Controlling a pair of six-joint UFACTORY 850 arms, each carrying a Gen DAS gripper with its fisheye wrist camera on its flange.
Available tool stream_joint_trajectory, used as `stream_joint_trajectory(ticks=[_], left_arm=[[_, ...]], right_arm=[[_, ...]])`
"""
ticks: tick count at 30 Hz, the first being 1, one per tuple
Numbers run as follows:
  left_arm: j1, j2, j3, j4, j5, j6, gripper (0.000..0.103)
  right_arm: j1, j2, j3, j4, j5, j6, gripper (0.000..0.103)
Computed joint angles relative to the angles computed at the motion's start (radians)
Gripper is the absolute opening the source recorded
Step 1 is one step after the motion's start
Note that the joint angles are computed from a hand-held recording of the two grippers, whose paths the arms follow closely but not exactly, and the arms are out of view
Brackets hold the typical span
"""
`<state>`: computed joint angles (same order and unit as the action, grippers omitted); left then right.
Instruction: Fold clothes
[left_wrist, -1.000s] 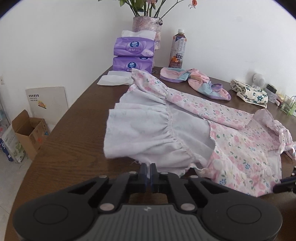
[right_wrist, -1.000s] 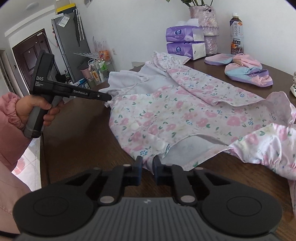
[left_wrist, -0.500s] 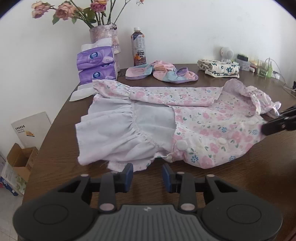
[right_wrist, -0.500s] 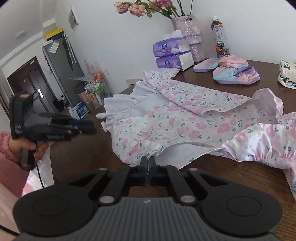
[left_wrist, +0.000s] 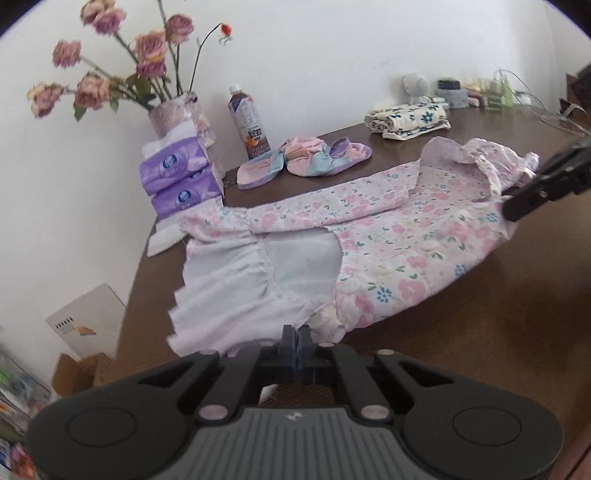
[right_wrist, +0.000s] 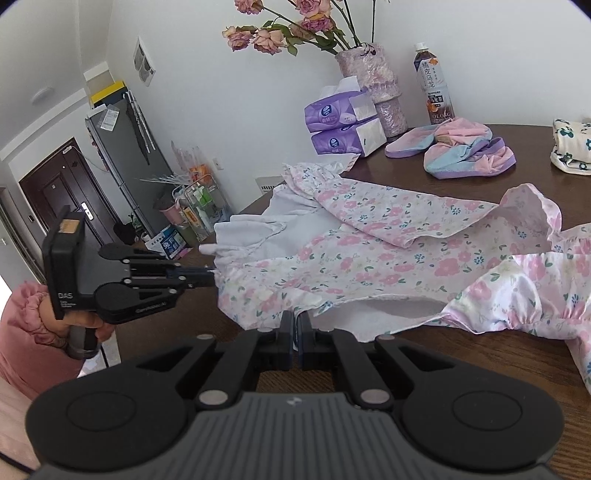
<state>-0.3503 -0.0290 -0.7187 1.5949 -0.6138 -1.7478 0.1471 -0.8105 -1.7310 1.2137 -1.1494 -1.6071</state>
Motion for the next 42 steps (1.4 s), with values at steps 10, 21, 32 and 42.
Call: stream_joint_trajectory(ticks=[10, 21, 32, 42], left_arm=[[0.068, -0.109, -0.162, -0.265, 0.033, 0.414, 0.024], [0.096, 0.121, 0.087, -0.046, 0.016, -0.315, 0.042], [0.109, 0.018, 0.064, 0.133, 0.179, -0.507, 0.011], [0.093, 0.024, 0.077, 0.022, 0.081, -0.432, 0.014]], right_arm=[[0.010, -0.020, -0.012, -0.070, 0.016, 0.036, 0.002], [-0.018, 0.002, 0.010, -0.021, 0.101, 0.016, 0.025], [0.047, 0.016, 0.054, -0.073, 0.167, -0.040, 0.034], [0.040, 0.039, 0.093, -0.080, 0.181, -0.049, 0.036]])
